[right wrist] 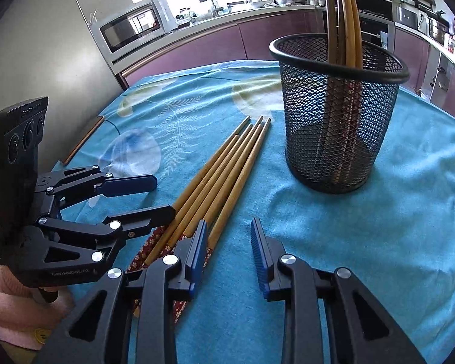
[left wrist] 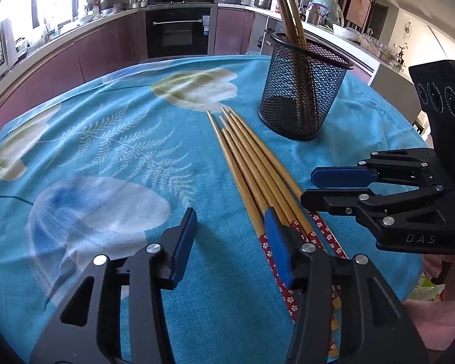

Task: Organize utensils
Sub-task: 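Grasp a further chopstick with the right gripper while the left gripper grasps one, then lift the right gripper's chopstick toward the mesh cup while the left gripper lifts its own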

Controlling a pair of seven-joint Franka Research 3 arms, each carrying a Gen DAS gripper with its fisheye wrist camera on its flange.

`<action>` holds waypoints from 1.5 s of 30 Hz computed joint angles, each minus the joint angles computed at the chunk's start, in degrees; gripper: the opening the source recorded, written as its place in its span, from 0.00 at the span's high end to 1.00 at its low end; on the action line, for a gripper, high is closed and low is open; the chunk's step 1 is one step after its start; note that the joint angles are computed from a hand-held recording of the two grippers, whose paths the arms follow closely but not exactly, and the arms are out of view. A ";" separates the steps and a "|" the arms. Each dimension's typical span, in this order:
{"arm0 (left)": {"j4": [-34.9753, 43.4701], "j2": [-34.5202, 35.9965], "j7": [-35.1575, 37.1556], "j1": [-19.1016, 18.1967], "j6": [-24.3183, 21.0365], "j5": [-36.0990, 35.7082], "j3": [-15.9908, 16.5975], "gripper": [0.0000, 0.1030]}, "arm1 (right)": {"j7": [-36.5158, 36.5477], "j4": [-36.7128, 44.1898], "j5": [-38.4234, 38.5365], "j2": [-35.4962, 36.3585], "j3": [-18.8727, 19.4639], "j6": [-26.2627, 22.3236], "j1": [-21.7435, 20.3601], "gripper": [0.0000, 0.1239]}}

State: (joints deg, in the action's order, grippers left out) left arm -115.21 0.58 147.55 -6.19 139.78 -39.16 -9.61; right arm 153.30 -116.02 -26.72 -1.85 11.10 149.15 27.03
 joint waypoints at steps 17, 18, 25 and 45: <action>1.90 2.13 -4.65 -0.74 3.48 5.78 -1.10 0.71 | 0.60 2.99 -2.52 1.61 -0.28 -4.51 0.42 0.81; 2.48 2.53 -5.05 -0.68 3.19 6.01 -1.23 0.71 | 0.57 3.48 -2.75 1.96 -0.42 -4.83 0.54 0.81; 5.77 5.33 -7.63 -0.34 2.79 9.25 -2.53 0.75 | 1.20 6.67 -4.36 4.42 -1.77 -6.69 1.37 0.85; 6.21 4.72 -8.83 1.31 1.40 4.82 -3.24 0.93 | 5.46 0.42 -4.89 -0.69 -1.01 -1.17 -0.49 0.95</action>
